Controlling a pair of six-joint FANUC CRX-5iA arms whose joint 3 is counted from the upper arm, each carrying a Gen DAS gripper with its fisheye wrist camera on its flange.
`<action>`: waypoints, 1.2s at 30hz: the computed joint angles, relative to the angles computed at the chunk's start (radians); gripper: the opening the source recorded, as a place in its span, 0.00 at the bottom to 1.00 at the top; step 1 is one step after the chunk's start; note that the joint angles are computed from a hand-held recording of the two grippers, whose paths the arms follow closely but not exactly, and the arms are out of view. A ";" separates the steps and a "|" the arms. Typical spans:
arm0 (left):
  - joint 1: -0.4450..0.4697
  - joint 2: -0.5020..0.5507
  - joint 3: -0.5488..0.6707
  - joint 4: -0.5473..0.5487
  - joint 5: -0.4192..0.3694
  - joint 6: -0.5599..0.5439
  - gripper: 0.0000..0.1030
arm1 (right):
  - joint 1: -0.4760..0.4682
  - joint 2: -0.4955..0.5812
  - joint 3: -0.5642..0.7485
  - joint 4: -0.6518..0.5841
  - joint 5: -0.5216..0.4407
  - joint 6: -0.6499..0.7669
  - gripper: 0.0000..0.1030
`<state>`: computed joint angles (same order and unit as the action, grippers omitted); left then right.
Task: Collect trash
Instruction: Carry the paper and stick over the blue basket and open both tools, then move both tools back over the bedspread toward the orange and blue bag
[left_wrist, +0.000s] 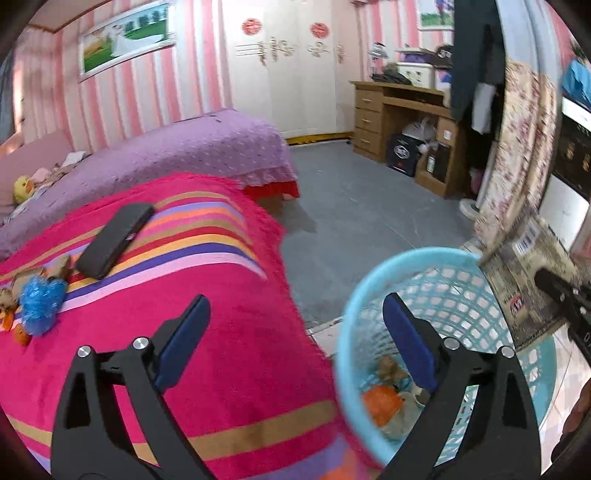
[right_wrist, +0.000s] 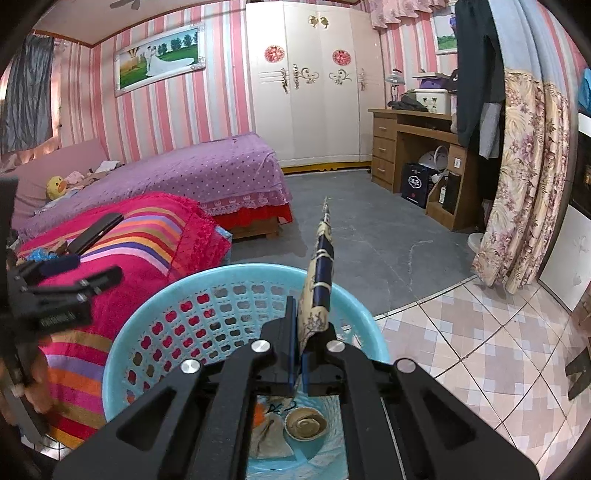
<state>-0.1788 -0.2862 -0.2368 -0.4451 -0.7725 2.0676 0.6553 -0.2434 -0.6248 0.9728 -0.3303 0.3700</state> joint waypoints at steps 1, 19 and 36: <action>0.017 -0.013 -0.008 0.006 0.000 -0.005 0.89 | 0.006 0.006 0.004 -0.008 0.001 0.008 0.02; 0.303 -0.239 -0.167 0.176 0.016 -0.243 0.92 | 0.098 0.087 0.071 0.097 -0.220 -0.220 0.87; 0.873 -0.464 -0.378 0.668 0.045 -0.834 0.94 | 0.199 0.130 0.124 0.187 -0.277 -0.395 0.92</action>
<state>0.6941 -0.7498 -0.6147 0.2230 -0.7278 1.2335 0.8545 -0.1132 -0.5009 1.1602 -0.6071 -0.0247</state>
